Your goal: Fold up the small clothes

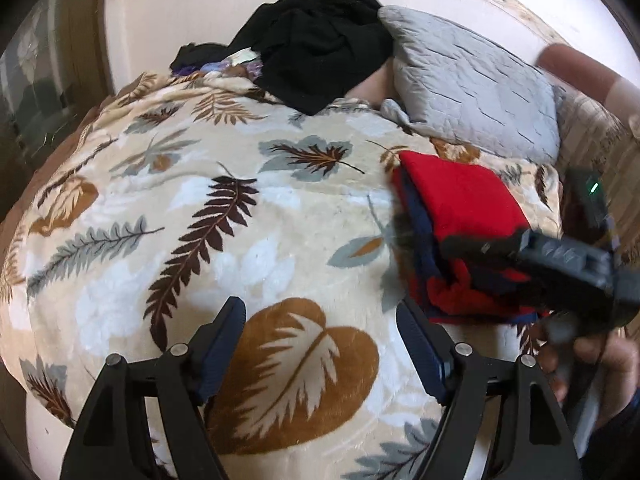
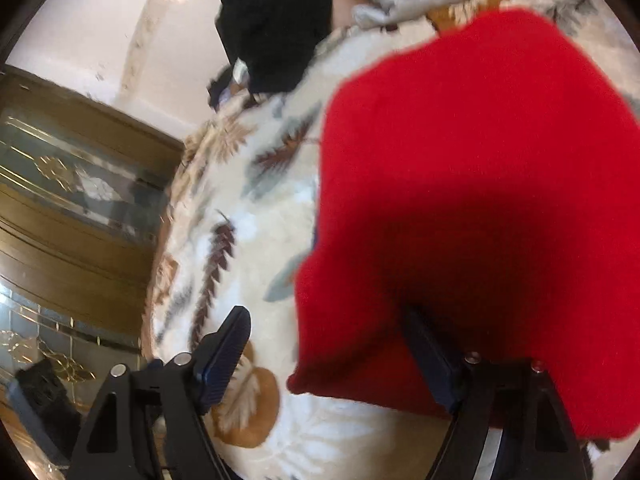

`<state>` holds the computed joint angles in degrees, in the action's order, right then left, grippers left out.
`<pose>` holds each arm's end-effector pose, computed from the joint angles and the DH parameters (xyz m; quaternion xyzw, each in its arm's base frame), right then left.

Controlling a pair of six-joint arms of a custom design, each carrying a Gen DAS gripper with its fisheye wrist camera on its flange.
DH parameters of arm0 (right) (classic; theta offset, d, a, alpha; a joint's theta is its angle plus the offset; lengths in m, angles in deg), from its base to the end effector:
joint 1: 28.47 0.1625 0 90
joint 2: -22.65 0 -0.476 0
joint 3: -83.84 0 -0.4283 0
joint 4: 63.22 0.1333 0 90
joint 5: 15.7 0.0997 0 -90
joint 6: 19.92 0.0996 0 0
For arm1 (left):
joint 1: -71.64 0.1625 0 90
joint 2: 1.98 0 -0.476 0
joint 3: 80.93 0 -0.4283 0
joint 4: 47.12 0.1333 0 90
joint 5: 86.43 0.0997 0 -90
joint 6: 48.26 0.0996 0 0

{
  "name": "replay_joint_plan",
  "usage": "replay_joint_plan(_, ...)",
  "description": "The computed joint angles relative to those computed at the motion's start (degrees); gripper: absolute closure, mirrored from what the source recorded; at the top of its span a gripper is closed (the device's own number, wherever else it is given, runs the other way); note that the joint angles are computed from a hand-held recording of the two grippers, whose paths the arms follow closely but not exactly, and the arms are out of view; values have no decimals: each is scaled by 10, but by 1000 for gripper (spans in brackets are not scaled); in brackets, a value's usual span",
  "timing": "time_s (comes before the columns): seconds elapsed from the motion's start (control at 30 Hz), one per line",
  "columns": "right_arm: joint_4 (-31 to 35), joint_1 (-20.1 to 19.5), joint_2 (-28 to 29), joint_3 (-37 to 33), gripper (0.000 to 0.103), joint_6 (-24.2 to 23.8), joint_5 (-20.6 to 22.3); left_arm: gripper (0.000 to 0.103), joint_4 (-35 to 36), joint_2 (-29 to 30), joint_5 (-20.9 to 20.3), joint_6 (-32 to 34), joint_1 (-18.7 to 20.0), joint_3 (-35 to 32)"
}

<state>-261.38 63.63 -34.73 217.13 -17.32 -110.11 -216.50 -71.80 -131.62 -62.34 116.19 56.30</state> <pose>0.1438 -0.4932 0.1172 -0.0149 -0.9599 0.2788 0.0256 -0.1715 -0.4543 0.1654 0.2103 0.8960 -0.2719 0.2812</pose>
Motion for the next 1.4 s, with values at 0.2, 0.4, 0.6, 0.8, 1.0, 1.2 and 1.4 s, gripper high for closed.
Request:
replay_joint_plan(0.2,-106,40,-40,74,21,-37,-96,18,-17,14,42,-4,-26,6)
replay_joint_plan(0.4,-198,105,-42,128,16,-95,-269,18,5,38,54,-10,-66,0)
replay_joint_plan(0.6,-250,153,-41,155,2,-93,-356,17,28,45,64,-32,-95,-1)
replay_joint_plan(0.8,-251,188,-21,143,2,-113,-406,14,33,43,65,-37,-110,3)
replay_joint_plan(1.0,-261,206,-12,137,2,-115,-433,14,35,39,59,-49,-112,0)
replay_joint_plan(1.2,-266,218,-8,130,2,-115,-464,14,42,45,63,-53,-112,-8)
replay_joint_plan(1.4,-269,220,-2,127,2,-108,-478,14,24,47,55,-45,-110,-8)
